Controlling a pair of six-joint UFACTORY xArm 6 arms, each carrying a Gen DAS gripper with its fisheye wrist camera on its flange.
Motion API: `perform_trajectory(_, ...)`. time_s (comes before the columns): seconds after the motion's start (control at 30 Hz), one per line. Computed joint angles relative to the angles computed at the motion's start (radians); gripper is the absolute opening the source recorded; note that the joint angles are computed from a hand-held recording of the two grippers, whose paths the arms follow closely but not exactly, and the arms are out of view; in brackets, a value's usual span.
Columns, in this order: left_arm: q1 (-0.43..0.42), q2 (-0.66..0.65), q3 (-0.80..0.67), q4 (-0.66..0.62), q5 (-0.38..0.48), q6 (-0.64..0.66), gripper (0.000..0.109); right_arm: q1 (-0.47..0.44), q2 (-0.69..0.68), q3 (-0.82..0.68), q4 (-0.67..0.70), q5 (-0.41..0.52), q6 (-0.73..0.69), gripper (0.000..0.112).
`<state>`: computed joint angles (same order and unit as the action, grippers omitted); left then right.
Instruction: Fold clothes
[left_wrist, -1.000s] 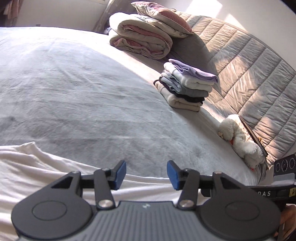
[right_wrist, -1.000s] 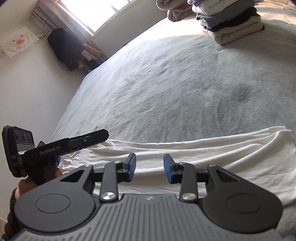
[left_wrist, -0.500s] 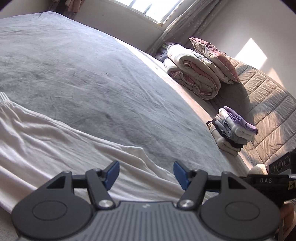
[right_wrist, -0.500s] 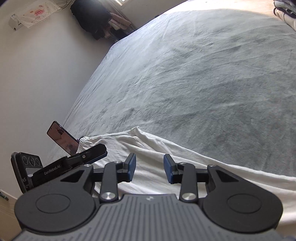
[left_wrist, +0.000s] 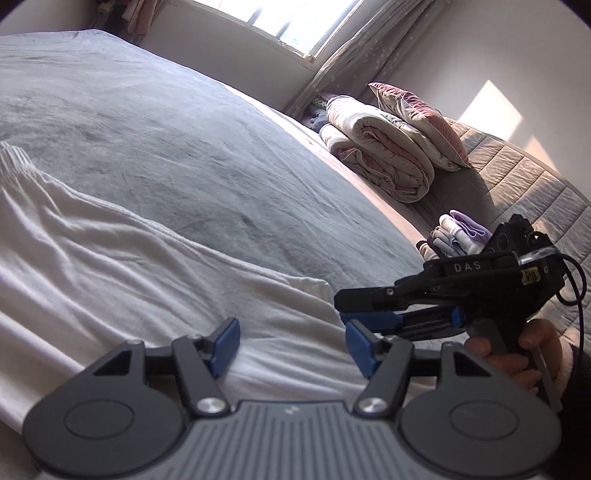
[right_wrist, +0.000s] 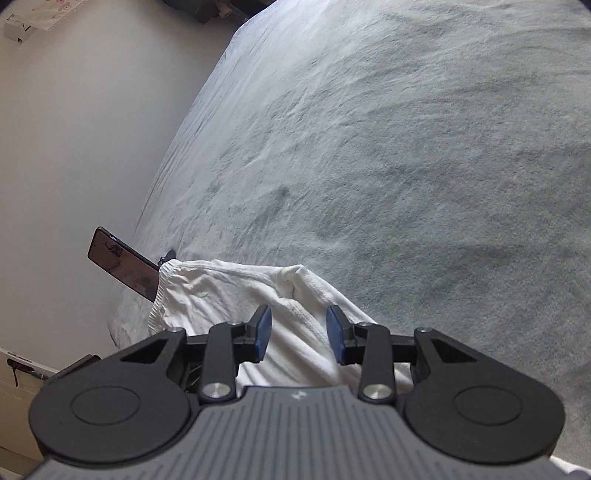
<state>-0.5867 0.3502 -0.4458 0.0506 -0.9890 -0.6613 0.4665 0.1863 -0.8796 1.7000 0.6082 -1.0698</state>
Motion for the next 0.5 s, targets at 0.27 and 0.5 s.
perform_trajectory(0.27, 0.022, 0.019, -0.002, 0.043, -0.041, -0.04, 0.066, -0.05, 0.104, -0.069, 0.081, 0.187, 0.052, 0.04)
perform_trajectory(0.5, 0.048, 0.025, 0.009, 0.083, -0.075, -0.093, 0.066, -0.047, 0.111, -0.071, 0.263, 0.184, -0.017, 0.041)
